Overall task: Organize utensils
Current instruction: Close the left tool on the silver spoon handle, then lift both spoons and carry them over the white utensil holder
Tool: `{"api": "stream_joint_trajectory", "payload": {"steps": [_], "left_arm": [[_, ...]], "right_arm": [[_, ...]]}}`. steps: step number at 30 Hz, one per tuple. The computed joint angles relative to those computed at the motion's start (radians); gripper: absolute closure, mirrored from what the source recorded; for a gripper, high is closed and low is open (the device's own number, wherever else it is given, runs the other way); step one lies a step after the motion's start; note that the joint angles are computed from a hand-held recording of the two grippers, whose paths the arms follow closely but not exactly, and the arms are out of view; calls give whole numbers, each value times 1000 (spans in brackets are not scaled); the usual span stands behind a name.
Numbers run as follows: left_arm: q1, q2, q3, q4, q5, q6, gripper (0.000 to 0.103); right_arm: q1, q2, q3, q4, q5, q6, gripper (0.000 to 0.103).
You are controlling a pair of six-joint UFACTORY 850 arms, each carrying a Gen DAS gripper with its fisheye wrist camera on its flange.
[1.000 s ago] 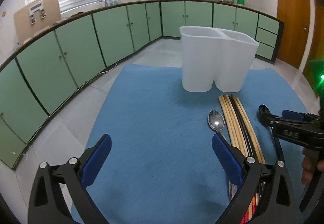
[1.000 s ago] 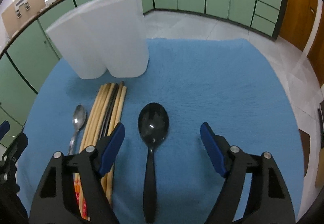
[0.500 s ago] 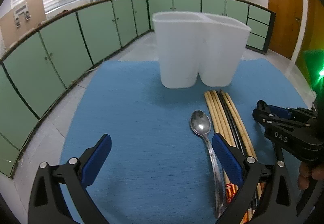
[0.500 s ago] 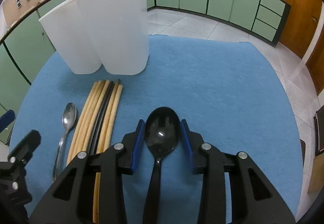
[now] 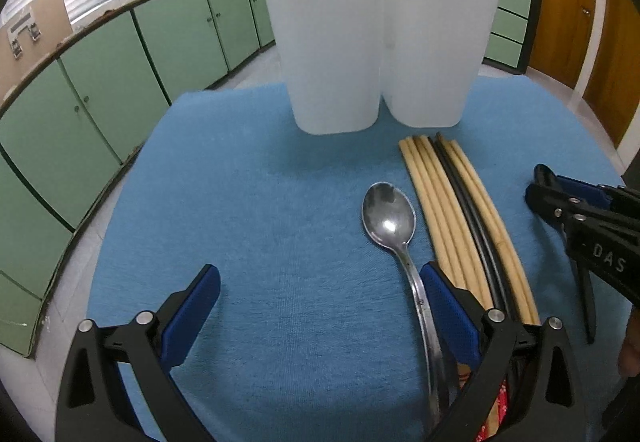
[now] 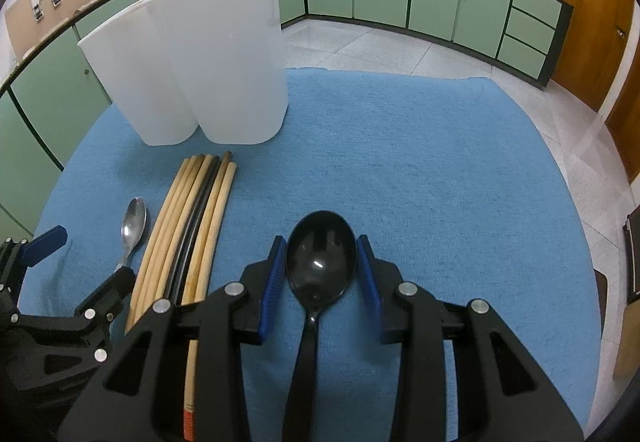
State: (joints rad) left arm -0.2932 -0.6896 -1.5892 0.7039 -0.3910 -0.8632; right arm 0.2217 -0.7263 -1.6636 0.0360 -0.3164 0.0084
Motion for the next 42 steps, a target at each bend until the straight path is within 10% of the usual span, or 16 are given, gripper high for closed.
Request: {"api": "stream_joint_trajectory", "payload": {"steps": [25, 36, 42], "left_arm": [[19, -139, -242, -135, -124, 130, 7], [28, -143, -259, -443, -49, 390, 75], [29, -69, -129, -448, 89, 390, 75]], "right_arm": [[-9, -51, -92, 34, -90, -68, 62], [-9, -79, -146, 57, -151, -103, 69], [-20, -13, -40, 227, -36, -270, 69]]}}
